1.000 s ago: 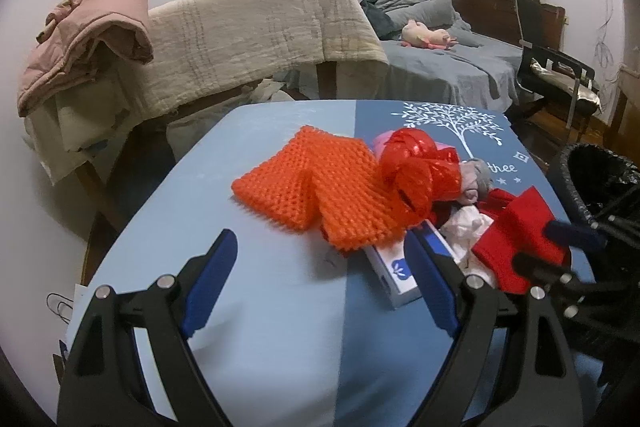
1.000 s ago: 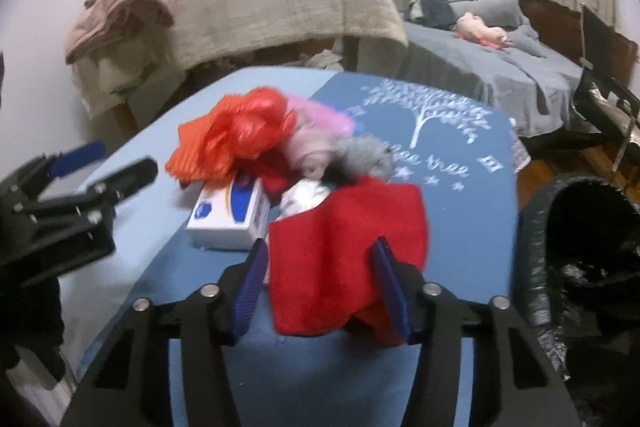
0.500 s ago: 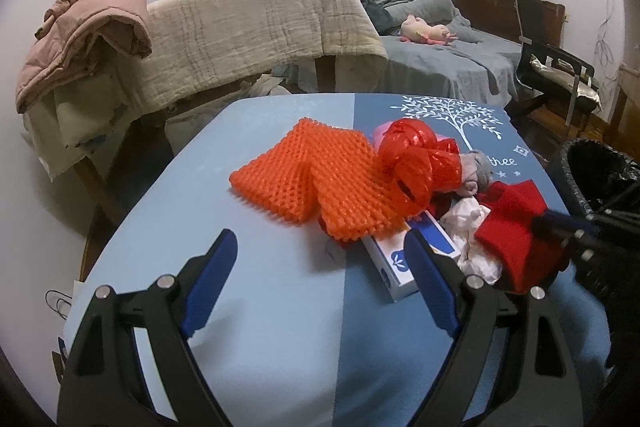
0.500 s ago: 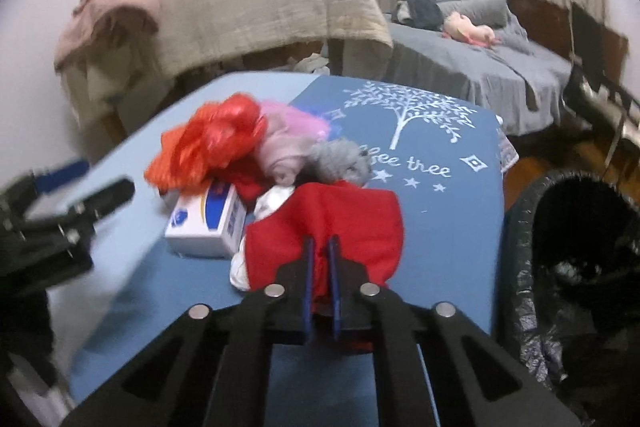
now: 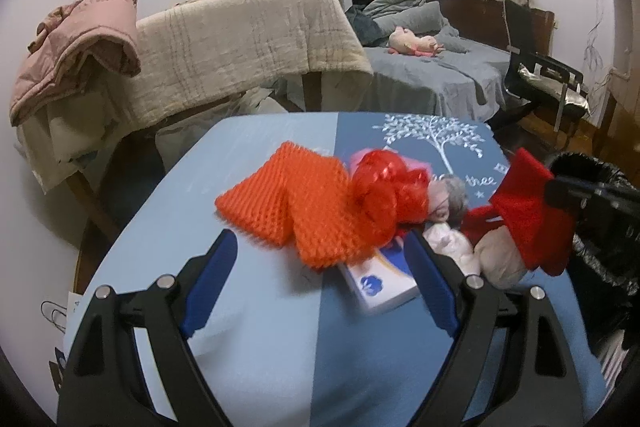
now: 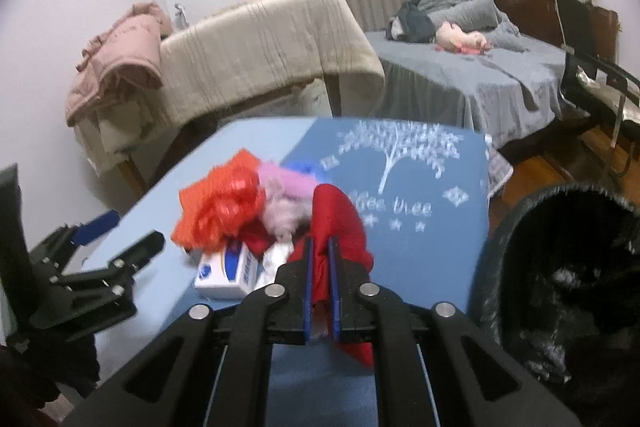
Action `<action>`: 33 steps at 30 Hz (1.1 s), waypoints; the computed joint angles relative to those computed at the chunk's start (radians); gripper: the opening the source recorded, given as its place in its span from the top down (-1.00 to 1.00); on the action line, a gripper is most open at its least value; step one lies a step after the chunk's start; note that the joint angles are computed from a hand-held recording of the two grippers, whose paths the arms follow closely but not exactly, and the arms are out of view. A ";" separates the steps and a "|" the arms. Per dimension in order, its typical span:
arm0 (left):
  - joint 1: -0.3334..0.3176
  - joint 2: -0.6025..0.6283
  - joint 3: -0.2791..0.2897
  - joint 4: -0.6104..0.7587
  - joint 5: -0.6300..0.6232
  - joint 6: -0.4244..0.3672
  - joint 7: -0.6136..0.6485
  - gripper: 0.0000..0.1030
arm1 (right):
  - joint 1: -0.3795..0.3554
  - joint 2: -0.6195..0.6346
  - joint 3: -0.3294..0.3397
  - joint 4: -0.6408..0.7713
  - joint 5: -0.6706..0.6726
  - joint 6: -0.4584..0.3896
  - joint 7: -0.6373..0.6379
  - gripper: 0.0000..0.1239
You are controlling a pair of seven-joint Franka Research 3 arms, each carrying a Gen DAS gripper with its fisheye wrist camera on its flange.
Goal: Collect trash
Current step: 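Lift the red glove with the right gripper while the left gripper approaches the red plastic bag, then grasp the red plastic bag with the left gripper while the right gripper holds the glove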
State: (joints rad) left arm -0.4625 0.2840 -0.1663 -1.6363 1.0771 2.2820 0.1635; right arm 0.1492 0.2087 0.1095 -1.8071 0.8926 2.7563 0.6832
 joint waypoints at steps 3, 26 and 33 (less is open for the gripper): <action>-0.002 0.013 0.003 0.029 0.004 0.006 0.005 -0.61 | -0.007 0.002 0.000 0.036 0.011 -0.008 -0.005 0.88; -0.036 0.174 0.062 0.212 -0.008 0.072 0.091 -0.44 | -0.030 0.115 -0.006 0.125 -0.143 -0.055 0.167 0.88; -0.016 0.268 0.080 0.293 -0.125 0.161 0.199 0.29 | -0.038 0.127 -0.005 0.133 -0.176 -0.070 0.192 0.82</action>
